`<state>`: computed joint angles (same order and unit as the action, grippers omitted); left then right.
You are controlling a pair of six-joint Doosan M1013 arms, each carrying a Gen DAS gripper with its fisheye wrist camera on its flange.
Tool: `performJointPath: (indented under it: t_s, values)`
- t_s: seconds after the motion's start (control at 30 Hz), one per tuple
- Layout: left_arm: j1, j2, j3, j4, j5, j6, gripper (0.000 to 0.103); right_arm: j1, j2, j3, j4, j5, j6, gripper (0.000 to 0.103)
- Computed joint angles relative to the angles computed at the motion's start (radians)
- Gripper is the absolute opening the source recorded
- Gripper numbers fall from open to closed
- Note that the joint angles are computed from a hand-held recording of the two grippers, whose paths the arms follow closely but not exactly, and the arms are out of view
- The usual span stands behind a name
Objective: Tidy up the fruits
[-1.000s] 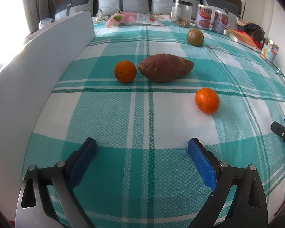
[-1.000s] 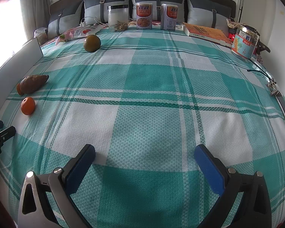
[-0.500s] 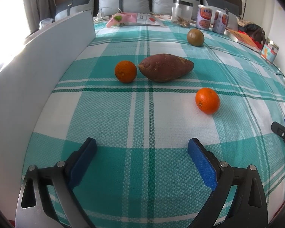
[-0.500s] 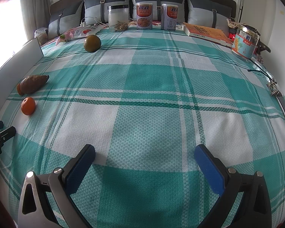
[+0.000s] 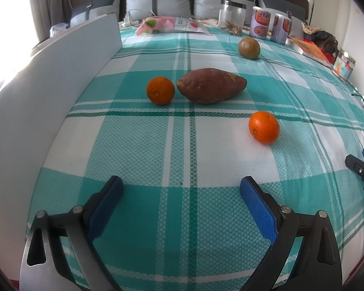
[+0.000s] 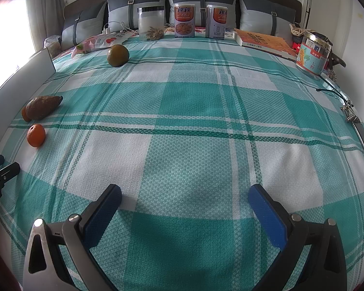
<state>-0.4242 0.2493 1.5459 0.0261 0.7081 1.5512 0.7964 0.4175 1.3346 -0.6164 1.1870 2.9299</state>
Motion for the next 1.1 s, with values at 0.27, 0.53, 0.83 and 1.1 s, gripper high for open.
performJointPath:
  t_s: [0.27, 0.53, 0.83, 1.1]
  values:
    - [0.000, -0.001, 0.001, 0.000, -0.001, 0.000, 0.098, 0.000, 0.000, 0.000, 0.000, -0.002, 0.001, 0.103]
    - [0.000, -0.001, 0.002, -0.001, -0.002, 0.001, 0.098, 0.000, 0.000, 0.000, 0.000, -0.002, 0.002, 0.103]
    - [0.020, 0.010, -0.023, -0.082, 0.046, 0.153, 0.099, 0.000, -0.002, 0.003, 0.001, -0.009, 0.001, 0.103]
    - [0.043, 0.006, -0.010, -0.149, 0.017, 0.239, 0.100, 0.000, 0.000, 0.000, 0.003, -0.008, 0.000, 0.103]
